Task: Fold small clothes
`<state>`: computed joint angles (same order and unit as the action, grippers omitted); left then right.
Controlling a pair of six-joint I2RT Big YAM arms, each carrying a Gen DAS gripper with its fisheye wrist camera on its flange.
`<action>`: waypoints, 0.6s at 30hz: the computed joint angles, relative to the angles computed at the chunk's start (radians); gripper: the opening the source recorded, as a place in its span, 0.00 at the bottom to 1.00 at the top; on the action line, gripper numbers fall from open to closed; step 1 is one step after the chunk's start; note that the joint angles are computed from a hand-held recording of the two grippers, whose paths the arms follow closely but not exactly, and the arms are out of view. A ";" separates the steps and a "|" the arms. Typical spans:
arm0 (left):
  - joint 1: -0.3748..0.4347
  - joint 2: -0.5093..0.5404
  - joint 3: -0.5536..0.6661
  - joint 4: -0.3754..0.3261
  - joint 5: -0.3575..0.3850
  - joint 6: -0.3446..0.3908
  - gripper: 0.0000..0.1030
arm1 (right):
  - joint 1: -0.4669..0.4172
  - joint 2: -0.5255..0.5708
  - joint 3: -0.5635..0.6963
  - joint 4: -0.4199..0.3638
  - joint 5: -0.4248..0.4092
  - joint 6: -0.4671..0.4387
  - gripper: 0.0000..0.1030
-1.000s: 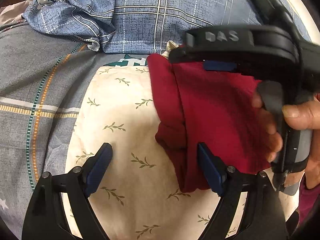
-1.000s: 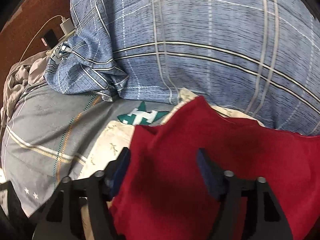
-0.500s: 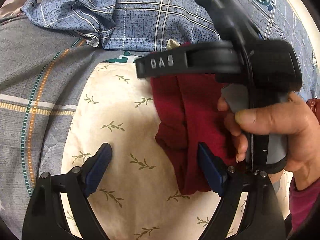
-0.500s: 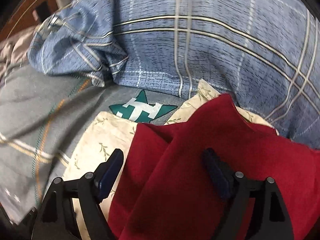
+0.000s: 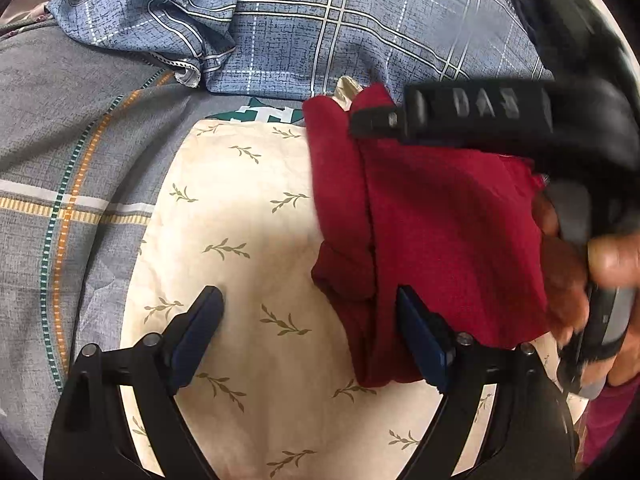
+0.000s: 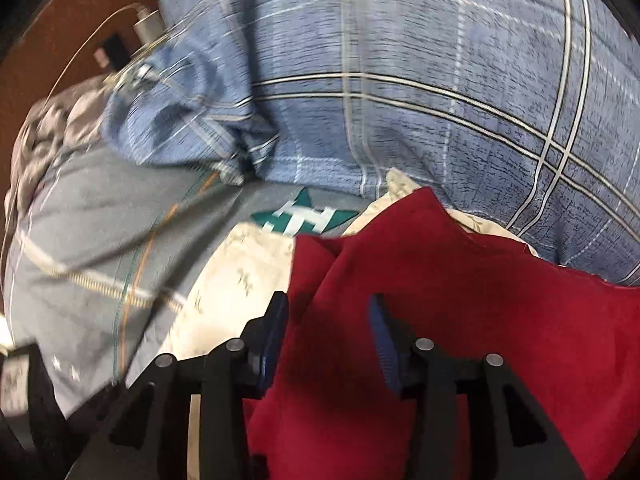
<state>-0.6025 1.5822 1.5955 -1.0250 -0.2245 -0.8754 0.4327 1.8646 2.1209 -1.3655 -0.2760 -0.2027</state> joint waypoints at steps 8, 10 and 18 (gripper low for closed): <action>-0.013 -0.027 -0.021 0.013 -0.012 -0.010 0.85 | 0.028 -0.074 -0.154 0.090 0.042 -0.041 0.07; -0.011 -0.038 -0.029 0.025 -0.011 -0.019 0.85 | 0.017 -0.086 -0.155 0.101 -0.008 -0.029 0.07; -0.011 -0.026 -0.024 0.019 -0.018 -0.026 0.85 | 0.023 -0.057 -0.155 0.095 -0.046 0.006 0.07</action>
<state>-0.6134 1.5560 1.5713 -1.0058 -0.2427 -0.9013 0.4560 1.8080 1.9663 -1.2702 -0.3220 -0.1971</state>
